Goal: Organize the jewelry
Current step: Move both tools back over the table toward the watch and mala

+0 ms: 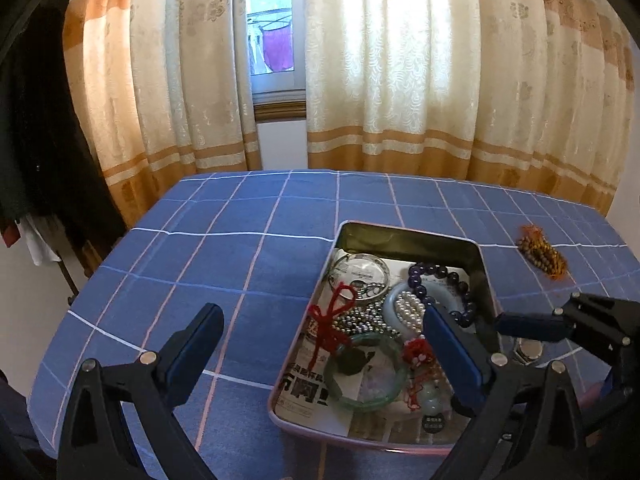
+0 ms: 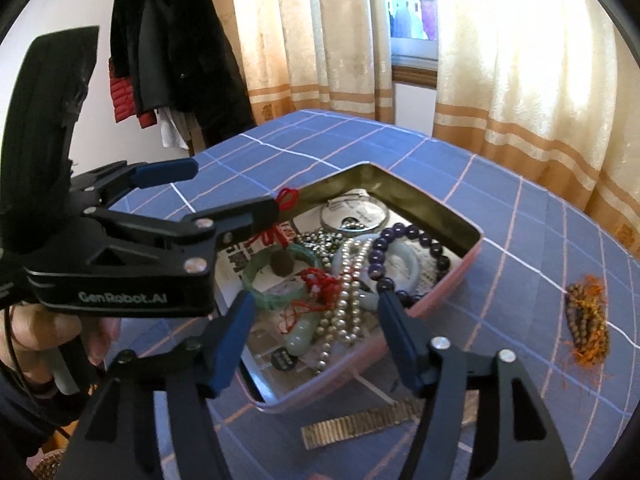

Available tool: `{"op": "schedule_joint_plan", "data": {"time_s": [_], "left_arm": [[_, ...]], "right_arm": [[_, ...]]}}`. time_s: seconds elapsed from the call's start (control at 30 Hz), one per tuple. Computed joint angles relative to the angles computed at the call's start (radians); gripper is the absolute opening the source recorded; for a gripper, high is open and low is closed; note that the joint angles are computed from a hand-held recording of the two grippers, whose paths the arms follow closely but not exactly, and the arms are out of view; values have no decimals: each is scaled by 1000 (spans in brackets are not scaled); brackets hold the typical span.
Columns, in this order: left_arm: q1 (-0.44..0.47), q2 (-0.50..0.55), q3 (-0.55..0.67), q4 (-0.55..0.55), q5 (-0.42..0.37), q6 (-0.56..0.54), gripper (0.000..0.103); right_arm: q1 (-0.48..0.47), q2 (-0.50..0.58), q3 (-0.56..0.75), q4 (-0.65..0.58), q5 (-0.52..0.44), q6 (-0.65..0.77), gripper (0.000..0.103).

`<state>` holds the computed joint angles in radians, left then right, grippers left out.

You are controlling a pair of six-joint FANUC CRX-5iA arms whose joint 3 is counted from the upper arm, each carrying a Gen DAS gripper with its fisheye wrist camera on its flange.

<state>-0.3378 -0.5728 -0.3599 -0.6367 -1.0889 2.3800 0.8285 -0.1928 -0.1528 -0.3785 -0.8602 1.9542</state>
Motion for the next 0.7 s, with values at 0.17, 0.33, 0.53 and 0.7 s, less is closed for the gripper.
{"op": "schedule_joint_plan", "data": {"time_s": [0.17,0.33,0.53,0.7], "left_arm": [[-40,30,28,-25,-33,30,100],[-93,47,48,-44,-39,61,100],[-221,97,93,-86,-34,91,100],[-291,178,127,-72,36,65,100]], "right_arm": [[-25,-19,-8,-10,-4,13,71],[-53,-41,-21,-13,-3,23,72],[-155,-80,-51,-17,-7,53,76],[-287,-69,-63,-9,-1,35,76]]}}
